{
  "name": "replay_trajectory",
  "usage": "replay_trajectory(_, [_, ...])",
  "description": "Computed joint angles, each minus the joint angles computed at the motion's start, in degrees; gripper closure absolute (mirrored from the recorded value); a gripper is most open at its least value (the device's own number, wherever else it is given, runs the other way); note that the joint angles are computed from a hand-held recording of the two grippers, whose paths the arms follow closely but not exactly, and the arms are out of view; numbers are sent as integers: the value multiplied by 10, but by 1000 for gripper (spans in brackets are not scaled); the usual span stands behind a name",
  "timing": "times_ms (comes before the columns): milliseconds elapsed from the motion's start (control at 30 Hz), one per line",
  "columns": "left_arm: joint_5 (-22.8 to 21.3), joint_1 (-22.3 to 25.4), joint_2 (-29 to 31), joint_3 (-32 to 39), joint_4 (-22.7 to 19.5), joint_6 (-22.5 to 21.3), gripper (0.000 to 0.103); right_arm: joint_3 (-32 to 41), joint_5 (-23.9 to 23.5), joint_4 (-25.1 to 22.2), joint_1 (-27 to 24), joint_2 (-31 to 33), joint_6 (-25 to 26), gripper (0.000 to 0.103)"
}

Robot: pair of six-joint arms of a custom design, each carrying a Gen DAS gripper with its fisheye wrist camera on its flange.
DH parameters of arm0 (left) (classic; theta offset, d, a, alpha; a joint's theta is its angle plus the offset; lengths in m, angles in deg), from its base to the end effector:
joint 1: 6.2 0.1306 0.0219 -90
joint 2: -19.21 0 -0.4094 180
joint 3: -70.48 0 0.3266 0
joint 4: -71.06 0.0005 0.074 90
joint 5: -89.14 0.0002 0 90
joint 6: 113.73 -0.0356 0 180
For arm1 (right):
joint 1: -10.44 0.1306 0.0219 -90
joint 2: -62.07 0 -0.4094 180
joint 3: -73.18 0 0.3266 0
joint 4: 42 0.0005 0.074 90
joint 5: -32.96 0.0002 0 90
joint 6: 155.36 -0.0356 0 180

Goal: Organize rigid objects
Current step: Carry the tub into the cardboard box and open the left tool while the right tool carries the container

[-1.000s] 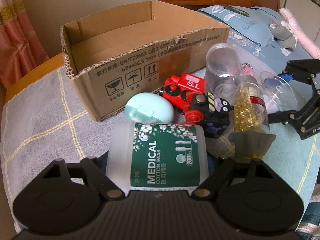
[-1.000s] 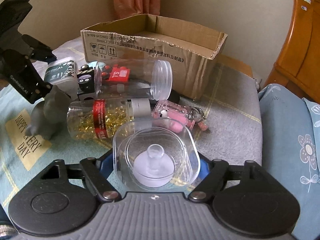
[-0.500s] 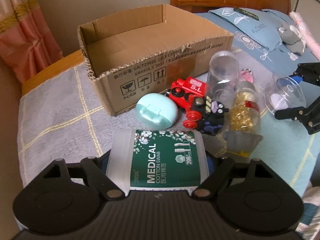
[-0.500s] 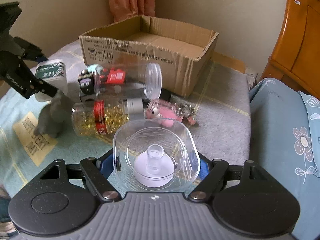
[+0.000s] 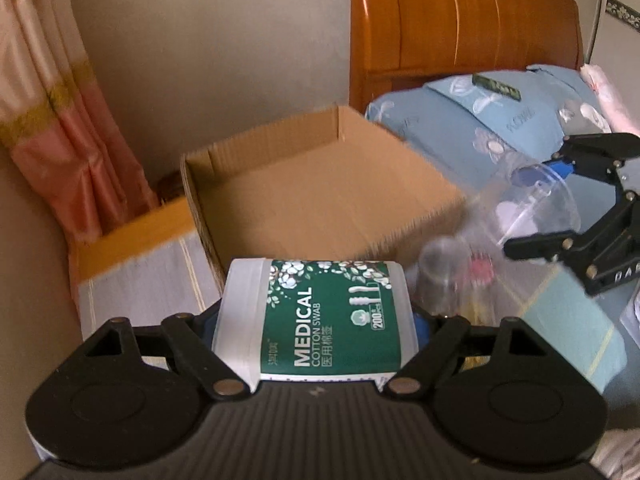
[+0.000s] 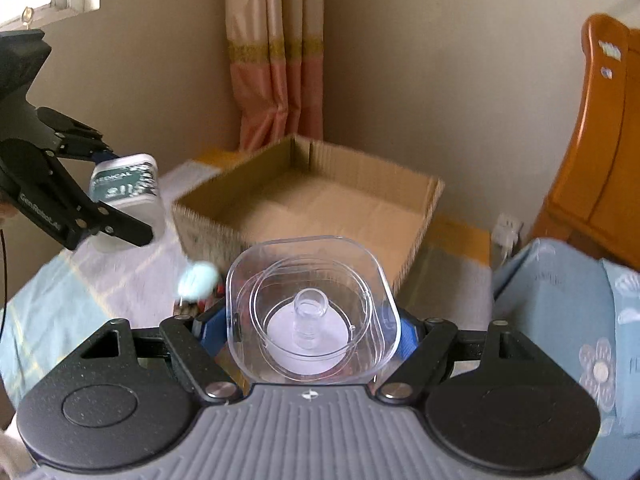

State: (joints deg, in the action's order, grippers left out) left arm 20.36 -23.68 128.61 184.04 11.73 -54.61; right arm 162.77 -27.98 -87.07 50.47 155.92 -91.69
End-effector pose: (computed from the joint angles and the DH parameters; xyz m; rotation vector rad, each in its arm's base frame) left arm 0.5155 -0.1764 0.4523 1.1459 2.1973 -0.3697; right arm 0.3510 0.2716 0.4350 -0.0546 2.2952 -0.0322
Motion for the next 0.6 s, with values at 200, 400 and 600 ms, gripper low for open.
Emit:
replay_trajectory(200, [-20, -19, 51, 83, -6, 29, 20, 57, -19, -4, -41, 39, 33, 21])
replay_trajectory(400, [-49, -36, 117, 173, -29, 63, 20, 95, -60, -11, -82, 80, 35, 21])
replay_trajectory(600, [-74, -46, 183, 268, -67, 87, 20, 127, -83, -23, -110, 116, 29, 21])
